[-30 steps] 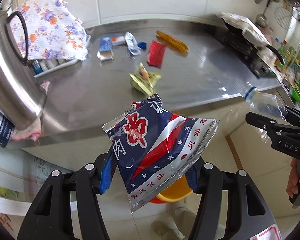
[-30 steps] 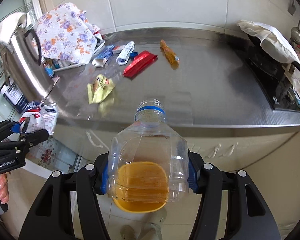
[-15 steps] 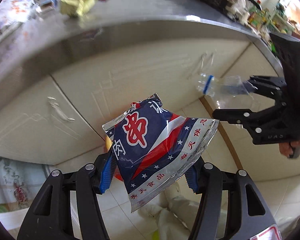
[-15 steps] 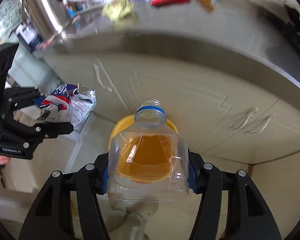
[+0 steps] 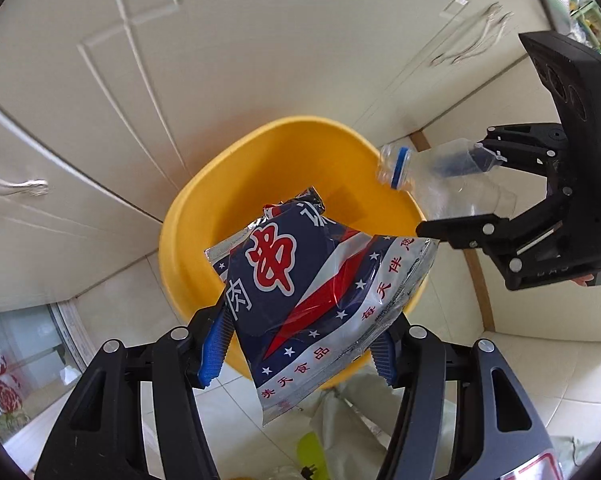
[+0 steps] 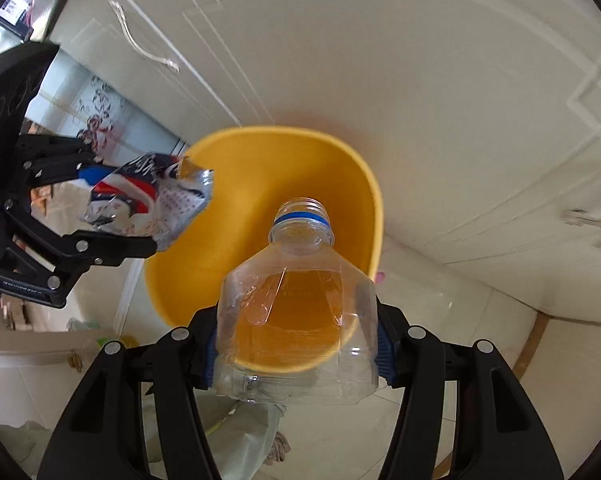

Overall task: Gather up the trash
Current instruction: 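Carry the bag and bottle over the yellow bin and open both tools, then raise both tools from the bin back toward the counter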

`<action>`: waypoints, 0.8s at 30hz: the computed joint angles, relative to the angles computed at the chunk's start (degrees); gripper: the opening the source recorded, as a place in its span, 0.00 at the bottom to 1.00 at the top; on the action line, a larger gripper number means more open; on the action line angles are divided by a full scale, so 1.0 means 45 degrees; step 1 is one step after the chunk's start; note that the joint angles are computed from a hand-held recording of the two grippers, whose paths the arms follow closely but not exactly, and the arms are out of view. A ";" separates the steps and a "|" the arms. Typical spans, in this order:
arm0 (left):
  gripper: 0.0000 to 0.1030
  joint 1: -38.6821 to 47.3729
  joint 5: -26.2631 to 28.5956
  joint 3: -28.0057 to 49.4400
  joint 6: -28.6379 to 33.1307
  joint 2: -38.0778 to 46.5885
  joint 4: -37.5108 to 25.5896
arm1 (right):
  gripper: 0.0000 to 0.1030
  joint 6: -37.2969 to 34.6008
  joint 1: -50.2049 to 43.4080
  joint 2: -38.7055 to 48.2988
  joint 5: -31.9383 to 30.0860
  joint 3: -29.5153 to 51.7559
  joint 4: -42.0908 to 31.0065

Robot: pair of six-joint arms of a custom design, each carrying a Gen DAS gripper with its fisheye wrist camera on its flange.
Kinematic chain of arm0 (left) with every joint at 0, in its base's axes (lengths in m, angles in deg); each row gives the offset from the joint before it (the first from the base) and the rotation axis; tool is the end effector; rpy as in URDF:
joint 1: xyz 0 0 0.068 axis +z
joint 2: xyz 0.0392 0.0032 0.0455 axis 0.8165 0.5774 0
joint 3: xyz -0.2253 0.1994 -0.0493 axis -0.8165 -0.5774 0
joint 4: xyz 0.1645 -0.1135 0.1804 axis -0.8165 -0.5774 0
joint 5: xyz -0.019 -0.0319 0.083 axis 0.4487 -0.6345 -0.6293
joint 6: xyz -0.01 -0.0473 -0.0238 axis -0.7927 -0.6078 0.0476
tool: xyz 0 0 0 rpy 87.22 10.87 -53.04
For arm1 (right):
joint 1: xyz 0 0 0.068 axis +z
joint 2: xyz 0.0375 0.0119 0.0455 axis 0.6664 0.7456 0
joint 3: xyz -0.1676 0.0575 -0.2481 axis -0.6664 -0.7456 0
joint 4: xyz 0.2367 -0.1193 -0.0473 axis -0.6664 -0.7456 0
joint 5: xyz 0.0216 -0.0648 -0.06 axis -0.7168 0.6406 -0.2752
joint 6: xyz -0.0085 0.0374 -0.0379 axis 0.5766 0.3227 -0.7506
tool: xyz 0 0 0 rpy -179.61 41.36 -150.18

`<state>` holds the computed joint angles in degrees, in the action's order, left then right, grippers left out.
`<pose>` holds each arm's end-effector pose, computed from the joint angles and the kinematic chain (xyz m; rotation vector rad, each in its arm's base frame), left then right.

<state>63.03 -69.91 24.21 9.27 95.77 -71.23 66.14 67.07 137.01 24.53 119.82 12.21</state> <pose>0.2266 0.0227 0.1809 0.7553 2.9328 -0.4248 0.1967 0.1024 0.1789 -0.6789 2.9019 0.4239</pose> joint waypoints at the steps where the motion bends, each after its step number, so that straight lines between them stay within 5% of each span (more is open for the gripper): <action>1: 0.57 -0.0033 0.0006 -0.0166 0.0031 0.0039 0.0115 | 0.59 -0.0120 0.0044 0.0447 -0.0108 0.0037 0.0262; 7: 0.62 -0.0284 -0.0171 -0.0191 -0.0021 0.0430 0.0270 | 0.63 -0.0768 -0.0115 0.1640 -0.0210 -0.0091 0.1146; 10: 0.72 -0.0353 -0.0004 0.0025 -0.0072 0.0129 -0.0059 | 0.74 -0.0979 -0.0195 0.1338 -0.0060 -0.0286 0.1125; 24: 0.73 -0.0378 0.0002 0.0742 -0.0026 -0.1446 -0.1846 | 0.74 -0.0423 0.0075 -0.0725 0.0439 0.0144 -0.0541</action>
